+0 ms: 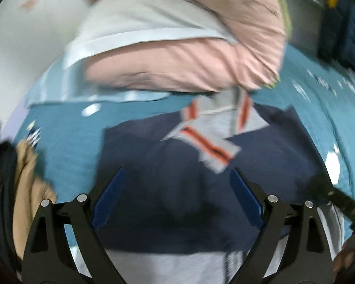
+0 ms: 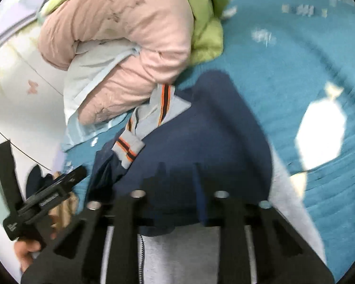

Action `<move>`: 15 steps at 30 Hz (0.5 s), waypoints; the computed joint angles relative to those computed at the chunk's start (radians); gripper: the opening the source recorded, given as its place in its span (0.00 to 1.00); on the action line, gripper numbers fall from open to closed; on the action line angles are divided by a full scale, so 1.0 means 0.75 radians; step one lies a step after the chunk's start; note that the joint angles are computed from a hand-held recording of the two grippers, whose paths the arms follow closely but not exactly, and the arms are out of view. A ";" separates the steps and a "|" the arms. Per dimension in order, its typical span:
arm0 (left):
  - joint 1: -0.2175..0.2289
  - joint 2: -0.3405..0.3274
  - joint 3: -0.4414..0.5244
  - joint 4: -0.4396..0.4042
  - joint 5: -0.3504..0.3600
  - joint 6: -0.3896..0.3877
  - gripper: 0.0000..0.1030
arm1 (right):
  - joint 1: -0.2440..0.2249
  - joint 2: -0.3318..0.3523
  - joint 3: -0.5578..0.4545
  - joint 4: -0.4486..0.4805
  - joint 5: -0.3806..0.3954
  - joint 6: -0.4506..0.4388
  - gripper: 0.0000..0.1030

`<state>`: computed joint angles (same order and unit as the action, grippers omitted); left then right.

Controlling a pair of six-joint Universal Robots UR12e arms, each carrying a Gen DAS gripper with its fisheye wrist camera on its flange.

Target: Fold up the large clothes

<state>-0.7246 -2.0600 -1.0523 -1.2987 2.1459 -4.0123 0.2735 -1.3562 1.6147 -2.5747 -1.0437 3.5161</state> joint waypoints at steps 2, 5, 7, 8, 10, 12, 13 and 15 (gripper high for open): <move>0.005 -0.081 0.119 -0.104 -0.005 0.062 0.87 | 0.010 0.010 -0.020 0.054 -0.083 -0.013 0.09; 0.019 -0.176 0.259 -0.302 -0.009 0.076 0.87 | 0.011 -0.001 -0.017 0.100 -0.212 0.043 0.00; 0.027 -0.222 0.326 -0.463 0.006 0.052 0.87 | -0.012 -0.005 0.007 0.069 -0.211 0.108 0.00; 0.035 -0.224 0.319 -0.460 -0.025 0.060 0.87 | -0.021 -0.003 0.015 0.060 -0.179 0.125 0.00; 0.040 -0.209 0.280 -0.419 -0.042 0.070 0.87 | -0.025 -0.002 0.019 0.054 -0.182 0.126 0.00; 0.045 -0.176 0.219 -0.327 -0.057 0.084 0.76 | -0.028 0.001 0.024 0.044 -0.178 0.131 0.00; 0.057 -0.152 0.179 -0.251 -0.115 0.100 0.60 | -0.031 0.003 0.028 0.037 -0.171 0.136 0.00; 0.063 -0.103 0.106 -0.162 -0.126 0.071 0.42 | -0.037 0.005 0.034 0.026 -0.156 0.144 0.00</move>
